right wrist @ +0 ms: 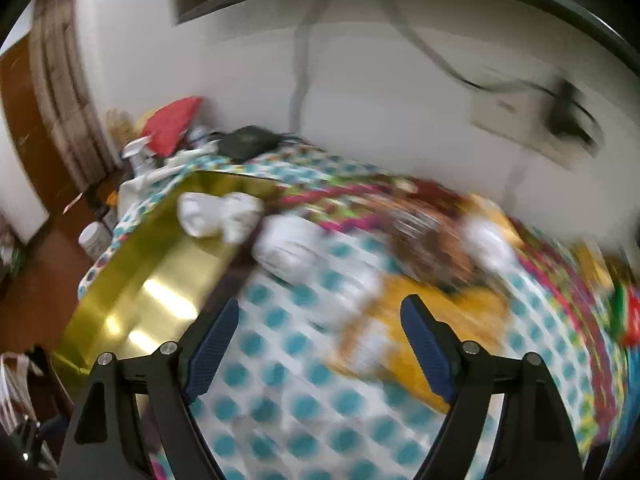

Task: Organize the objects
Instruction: 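Grasp the yellow snack bag with the right tool while the left tool grasps the plastic-wrapped bundle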

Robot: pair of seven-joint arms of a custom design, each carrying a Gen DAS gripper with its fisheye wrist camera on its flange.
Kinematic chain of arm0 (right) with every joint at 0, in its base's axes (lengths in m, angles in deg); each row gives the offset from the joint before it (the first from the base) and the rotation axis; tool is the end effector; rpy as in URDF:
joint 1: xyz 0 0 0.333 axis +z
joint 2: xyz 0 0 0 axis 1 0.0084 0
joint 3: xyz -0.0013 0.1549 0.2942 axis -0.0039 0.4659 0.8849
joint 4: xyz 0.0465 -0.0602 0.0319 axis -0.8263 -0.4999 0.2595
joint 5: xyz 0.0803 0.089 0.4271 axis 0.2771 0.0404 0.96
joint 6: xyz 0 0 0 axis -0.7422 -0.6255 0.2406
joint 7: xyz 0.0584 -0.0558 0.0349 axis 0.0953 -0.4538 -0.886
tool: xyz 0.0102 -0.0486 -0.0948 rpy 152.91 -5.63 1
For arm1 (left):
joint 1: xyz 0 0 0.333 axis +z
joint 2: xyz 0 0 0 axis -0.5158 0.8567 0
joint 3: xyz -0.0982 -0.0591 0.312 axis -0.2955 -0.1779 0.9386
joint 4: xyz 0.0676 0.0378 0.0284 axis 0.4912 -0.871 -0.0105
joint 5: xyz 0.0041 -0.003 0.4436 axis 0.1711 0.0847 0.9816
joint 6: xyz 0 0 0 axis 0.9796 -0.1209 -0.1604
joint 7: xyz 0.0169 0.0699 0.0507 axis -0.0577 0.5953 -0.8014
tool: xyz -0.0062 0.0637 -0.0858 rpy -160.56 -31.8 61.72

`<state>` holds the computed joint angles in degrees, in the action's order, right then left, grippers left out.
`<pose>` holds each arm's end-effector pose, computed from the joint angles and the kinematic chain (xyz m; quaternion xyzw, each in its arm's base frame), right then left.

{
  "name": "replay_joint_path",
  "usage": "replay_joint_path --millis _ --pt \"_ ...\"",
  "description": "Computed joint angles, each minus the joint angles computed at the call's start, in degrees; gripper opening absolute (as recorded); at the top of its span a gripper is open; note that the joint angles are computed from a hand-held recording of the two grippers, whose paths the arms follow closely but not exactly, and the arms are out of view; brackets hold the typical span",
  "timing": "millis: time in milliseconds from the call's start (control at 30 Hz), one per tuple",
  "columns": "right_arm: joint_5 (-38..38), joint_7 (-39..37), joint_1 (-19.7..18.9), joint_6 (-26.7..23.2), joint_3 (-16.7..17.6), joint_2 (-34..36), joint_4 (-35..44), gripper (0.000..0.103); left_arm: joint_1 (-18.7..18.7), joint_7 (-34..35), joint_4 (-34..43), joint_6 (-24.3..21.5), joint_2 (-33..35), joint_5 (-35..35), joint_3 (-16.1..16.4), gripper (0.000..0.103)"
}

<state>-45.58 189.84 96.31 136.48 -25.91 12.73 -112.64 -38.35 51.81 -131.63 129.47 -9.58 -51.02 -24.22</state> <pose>0.4912 0.1718 0.4410 -0.6298 0.6788 -0.2421 0.2898 0.3558 -0.2221 0.3751 -0.5987 0.7330 -0.2541 0.1992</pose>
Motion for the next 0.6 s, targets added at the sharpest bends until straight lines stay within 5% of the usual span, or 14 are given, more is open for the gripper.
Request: replay_joint_path --millis 133,267,367,600 --pt "5.5 -1.5 -0.3 2.7 -4.4 -7.1 -8.4 0.082 0.2 -0.5 0.9 -0.7 0.4 1.8 -2.6 0.072" --pt "16.8 -11.5 7.0 3.7 -13.7 -7.9 -11.7 0.082 -0.8 -0.6 2.9 -1.0 1.9 3.6 -3.9 0.072" --pt "22.0 -15.1 9.9 6.7 -16.7 -6.7 -12.5 0.082 -0.4 -1.0 4.8 -1.4 2.7 6.1 -6.2 0.072" --pt "36.9 -28.5 27.7 11.6 -32.4 0.5 -7.9 0.082 -2.8 0.0 8.0 -2.3 4.9 9.3 -6.5 0.072"
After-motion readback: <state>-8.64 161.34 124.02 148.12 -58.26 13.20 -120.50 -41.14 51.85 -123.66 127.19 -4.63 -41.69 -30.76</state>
